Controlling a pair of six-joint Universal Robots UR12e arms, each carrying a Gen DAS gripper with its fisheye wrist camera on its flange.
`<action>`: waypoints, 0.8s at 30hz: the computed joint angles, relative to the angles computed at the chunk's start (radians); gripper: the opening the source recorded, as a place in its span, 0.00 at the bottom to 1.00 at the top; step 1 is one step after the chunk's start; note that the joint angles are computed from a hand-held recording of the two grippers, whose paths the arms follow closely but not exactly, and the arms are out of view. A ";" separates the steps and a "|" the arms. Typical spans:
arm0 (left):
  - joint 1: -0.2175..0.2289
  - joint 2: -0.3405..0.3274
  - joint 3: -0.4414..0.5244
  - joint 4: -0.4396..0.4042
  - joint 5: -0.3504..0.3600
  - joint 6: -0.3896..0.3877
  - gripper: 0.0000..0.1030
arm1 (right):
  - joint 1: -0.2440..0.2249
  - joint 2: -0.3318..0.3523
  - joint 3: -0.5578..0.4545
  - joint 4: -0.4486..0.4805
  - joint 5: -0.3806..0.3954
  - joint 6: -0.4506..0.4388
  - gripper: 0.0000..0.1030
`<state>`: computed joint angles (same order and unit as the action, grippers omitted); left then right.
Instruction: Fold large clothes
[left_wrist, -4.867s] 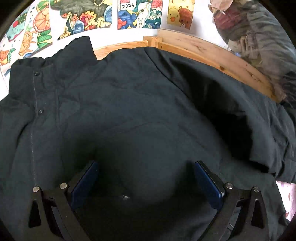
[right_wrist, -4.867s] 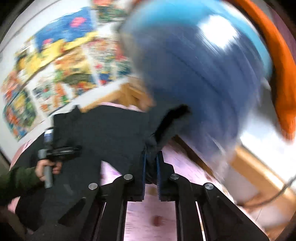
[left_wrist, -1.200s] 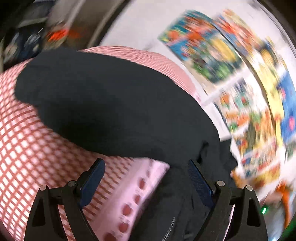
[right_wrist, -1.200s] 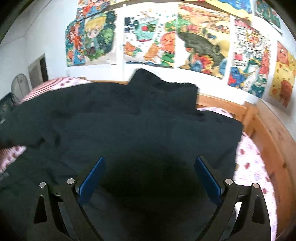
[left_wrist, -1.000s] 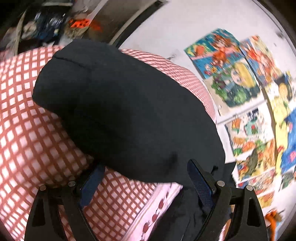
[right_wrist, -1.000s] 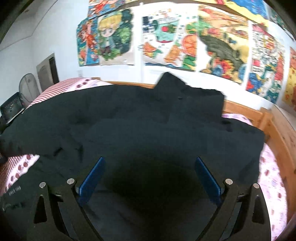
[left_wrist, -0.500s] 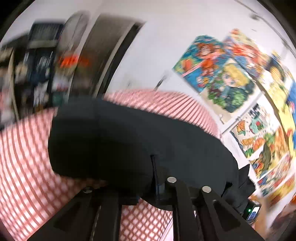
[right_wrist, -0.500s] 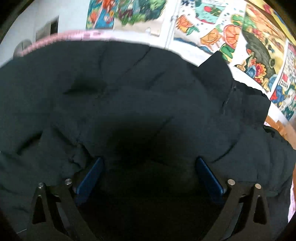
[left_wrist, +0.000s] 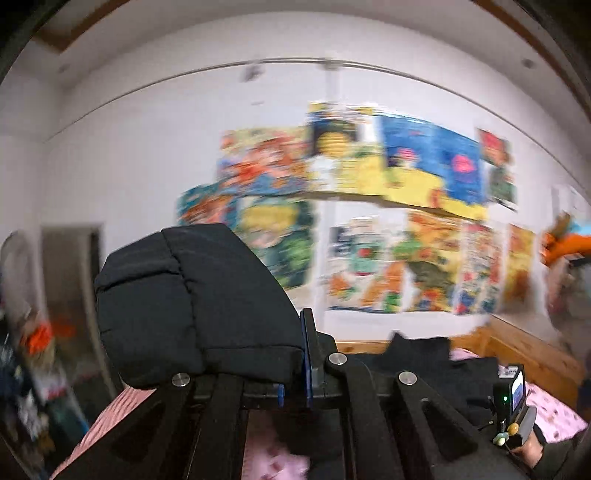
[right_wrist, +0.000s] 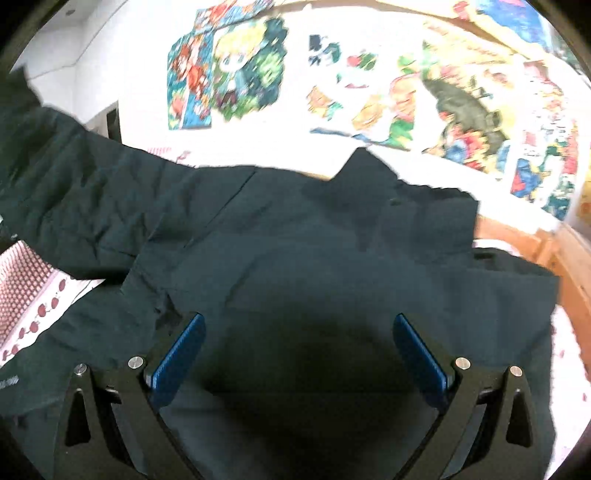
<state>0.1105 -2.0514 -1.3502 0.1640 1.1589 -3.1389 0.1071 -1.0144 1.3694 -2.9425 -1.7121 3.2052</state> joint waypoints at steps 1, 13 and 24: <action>-0.012 -0.002 0.014 -0.010 -0.019 0.019 0.07 | -0.010 -0.006 0.008 -0.010 0.002 0.002 0.97; -0.198 -0.037 0.063 -0.274 -0.196 0.395 0.07 | -0.128 -0.136 0.230 -0.141 -0.023 0.116 0.97; -0.293 -0.094 0.063 -0.485 -0.124 0.595 0.07 | -0.231 -0.164 0.349 -0.193 0.138 0.238 0.97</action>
